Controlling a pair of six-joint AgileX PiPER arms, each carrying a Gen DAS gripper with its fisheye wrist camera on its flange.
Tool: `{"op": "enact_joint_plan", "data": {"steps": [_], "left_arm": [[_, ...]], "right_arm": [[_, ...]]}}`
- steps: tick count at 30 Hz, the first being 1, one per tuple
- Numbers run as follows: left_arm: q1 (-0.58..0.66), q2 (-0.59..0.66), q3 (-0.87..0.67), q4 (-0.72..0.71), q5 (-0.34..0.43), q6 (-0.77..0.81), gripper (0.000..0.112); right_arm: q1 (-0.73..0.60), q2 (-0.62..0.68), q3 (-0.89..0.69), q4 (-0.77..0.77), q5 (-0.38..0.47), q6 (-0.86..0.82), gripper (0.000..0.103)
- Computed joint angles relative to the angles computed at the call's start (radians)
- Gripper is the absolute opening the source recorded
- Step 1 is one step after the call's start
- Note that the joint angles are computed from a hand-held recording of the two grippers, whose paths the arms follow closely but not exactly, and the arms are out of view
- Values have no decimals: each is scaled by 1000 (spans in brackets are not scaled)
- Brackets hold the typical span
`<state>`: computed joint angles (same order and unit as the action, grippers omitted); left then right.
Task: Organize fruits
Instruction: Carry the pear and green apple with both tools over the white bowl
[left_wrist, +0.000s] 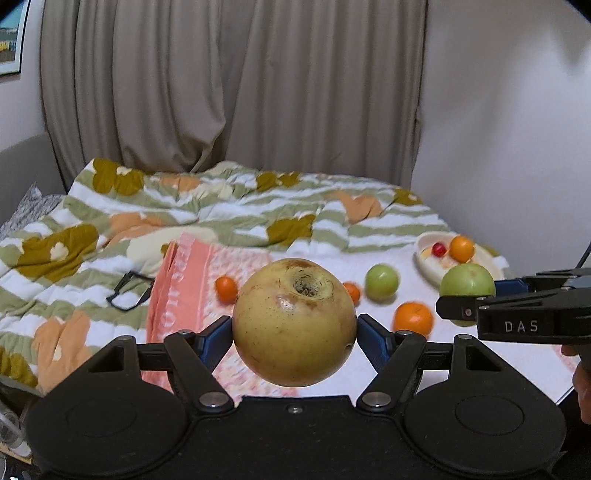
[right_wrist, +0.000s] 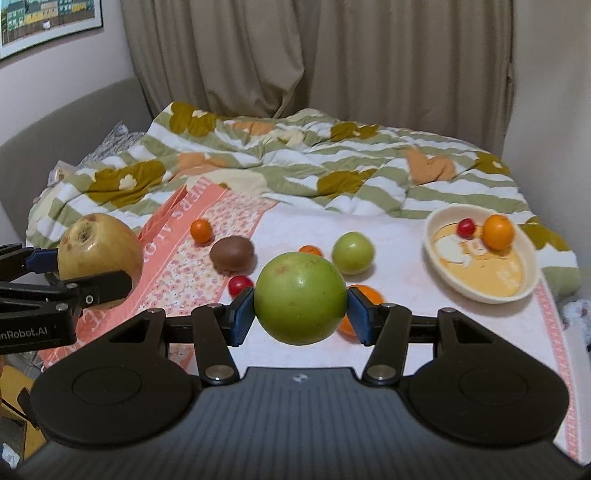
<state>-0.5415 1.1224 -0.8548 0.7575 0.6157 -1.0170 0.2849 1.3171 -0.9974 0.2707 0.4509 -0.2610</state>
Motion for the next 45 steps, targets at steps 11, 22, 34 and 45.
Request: {"op": "enact_joint_plan", "data": {"steps": [11,22,34,45], "left_arm": [[-354,228,-277,275,293,-379,76],[-450,594,-699,294,443,-457,76],[-345,923,-1150,147,410,-196,76],[-210,1329,-1789,-154,502,233,76]], "right_arm": [[-427,14,-121,464,292,-579,69],[-743,339,-501,604,576,-909,69],[-779,665,-892,536,629,-826,69],[-745,931,-1329,413,721,-579,69]]}}
